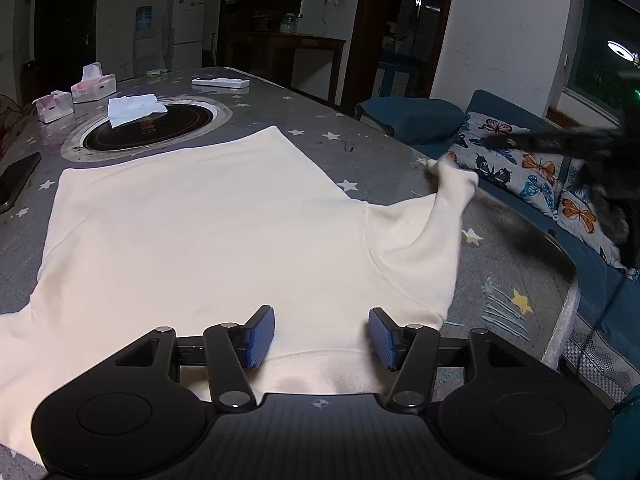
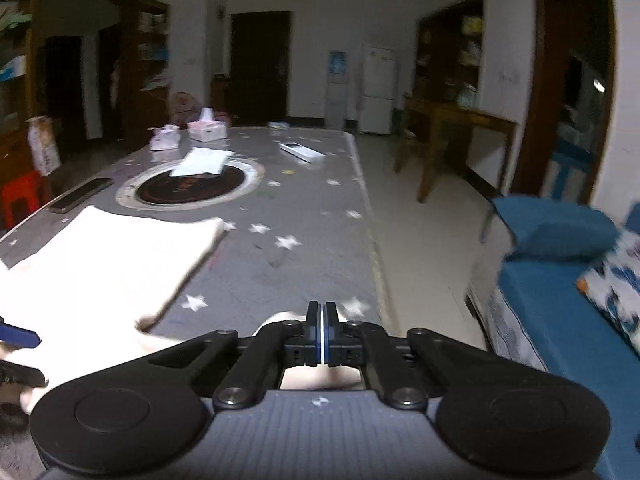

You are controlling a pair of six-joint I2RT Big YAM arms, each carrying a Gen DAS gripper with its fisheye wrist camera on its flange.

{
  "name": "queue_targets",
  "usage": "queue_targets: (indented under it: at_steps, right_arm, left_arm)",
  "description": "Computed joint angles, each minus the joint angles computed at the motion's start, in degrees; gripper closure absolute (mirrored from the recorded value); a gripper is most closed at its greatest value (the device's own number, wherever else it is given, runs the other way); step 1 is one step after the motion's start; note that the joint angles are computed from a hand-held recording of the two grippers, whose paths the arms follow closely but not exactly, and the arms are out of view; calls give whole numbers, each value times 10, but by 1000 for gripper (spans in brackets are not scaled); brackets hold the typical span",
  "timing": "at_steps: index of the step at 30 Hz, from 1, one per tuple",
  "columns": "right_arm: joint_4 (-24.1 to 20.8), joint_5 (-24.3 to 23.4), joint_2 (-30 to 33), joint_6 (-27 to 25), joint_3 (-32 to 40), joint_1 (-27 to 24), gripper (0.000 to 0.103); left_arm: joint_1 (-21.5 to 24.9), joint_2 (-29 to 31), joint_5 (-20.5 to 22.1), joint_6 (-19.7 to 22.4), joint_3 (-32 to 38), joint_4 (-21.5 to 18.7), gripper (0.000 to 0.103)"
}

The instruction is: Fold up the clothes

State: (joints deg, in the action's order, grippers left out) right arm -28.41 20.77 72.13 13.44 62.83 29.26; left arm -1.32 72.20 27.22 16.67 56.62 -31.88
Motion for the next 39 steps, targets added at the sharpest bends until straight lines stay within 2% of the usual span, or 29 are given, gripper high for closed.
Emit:
queue_targets:
  at_steps: [4,6,8,9,10,12,16,18,19,20,21,25,27,29,33,37,39]
  right_arm:
    - [-72,27,-10,34,-9,3,100]
    - [-64,20,-7,41,-7,-3,96]
    - [-43,-9,5,48,4,-13,94]
    - [-34,-23,15,45,12,-16,87]
    - [-27,-36,24,41,20,-18,75]
    - [-21,-57,51,34,42,-21,70]
    - [-27,-81,104,22,85,-20,70]
    - [-44,-82,123,18,104,-17,73]
    - [-52,-77,128,14,109,-16,87]
    - [-58,-68,131,8,112,-12,95]
    - [-59,-60,131,2,112,-10,97]
    - [22,-29,68,-16,48,7,98]
    - [39,-4,26,-7,11,16,98]
    - [23,27,-10,17,-21,23,98]
    - [-62,57,-44,95,-62,29,96]
    - [-68,99,-76,142,-89,35,94]
    - [-60,111,-76,121,-85,43,94]
  left_arm:
    - [0,1,4,2,-1,1,44]
    - [-1,0,2,5,-1,1,44]
    - [-1,-1,1,2,-2,1,44]
    - [-1,-1,1,-1,-2,2,44]
    - [-1,-2,0,-3,-3,2,44]
    - [-2,-3,-2,-7,-3,4,44]
    - [-4,-3,-3,-8,-4,5,42]
    - [-4,-3,-3,-6,-4,5,42]
    - [-4,-3,-2,-5,-4,5,42]
    - [-4,-2,-2,-5,-4,5,42]
    - [-3,-2,-1,-5,-4,6,42]
    - [-4,-2,-1,-4,-4,6,42]
    - [-3,-2,0,-5,-5,8,42]
    - [-3,-3,2,-5,-8,10,41]
    - [-2,-3,5,2,-9,11,40]
    - [-1,-4,7,6,-10,12,39]
    - [-1,-4,8,7,-10,12,38]
